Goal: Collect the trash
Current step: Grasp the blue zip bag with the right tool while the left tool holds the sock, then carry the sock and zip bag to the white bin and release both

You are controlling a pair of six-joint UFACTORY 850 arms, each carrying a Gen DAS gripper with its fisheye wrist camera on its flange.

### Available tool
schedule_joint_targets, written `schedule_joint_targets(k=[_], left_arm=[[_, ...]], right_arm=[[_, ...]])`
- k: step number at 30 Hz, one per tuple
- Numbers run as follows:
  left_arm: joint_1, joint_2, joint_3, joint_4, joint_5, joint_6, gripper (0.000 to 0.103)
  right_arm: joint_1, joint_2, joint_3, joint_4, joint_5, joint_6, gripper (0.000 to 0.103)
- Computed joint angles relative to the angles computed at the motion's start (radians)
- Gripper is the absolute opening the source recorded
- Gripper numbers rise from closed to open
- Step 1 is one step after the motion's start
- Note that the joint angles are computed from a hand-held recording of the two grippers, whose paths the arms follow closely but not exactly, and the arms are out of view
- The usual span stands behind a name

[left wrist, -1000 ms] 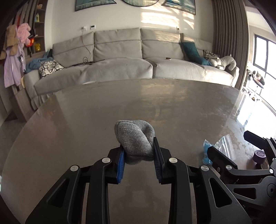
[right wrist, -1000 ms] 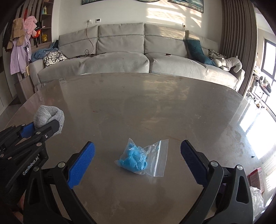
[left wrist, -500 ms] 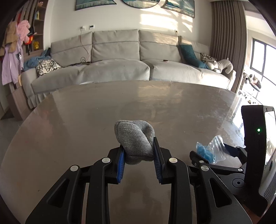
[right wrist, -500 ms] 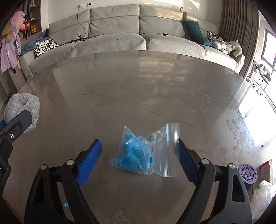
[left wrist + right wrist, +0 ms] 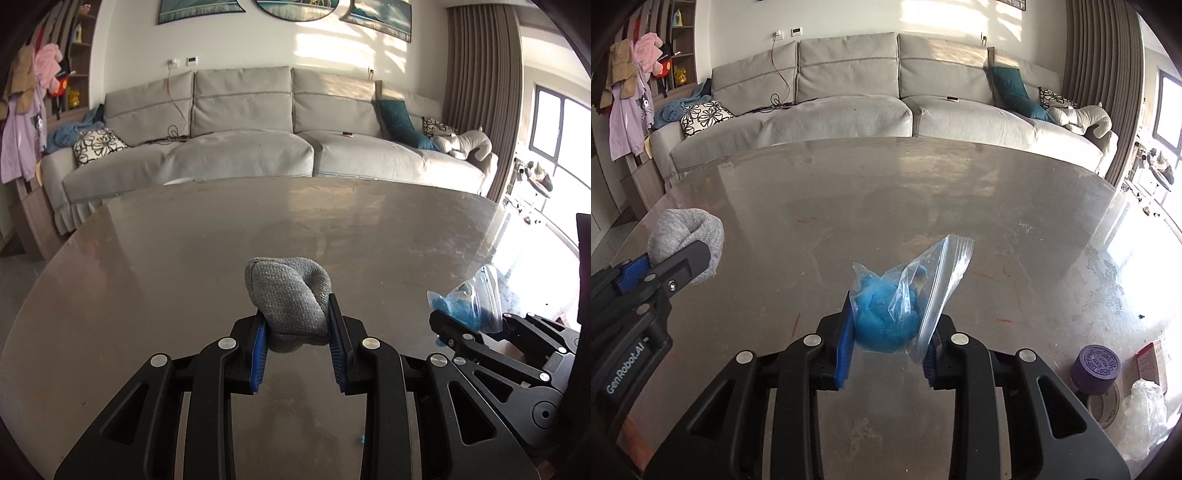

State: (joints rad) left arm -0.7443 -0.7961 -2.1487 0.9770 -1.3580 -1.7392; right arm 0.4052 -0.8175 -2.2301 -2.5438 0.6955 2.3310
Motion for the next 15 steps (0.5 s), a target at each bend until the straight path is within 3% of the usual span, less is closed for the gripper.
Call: schedule_joint_targets(k=[6, 15], left_arm=[[-0.022, -0.028, -0.053, 0.013, 0.022, 0.051, 0.029], [-0.082, -0.153, -0.253, -0.059, 0.123, 0.194, 0.029]], right_arm=[[-0.046, 0.16, 0.23, 0.174, -0.1, -0.181, 0.031], [-0.154, 0.384, 0.553, 0.38, -0.192, -0.376, 0.031]])
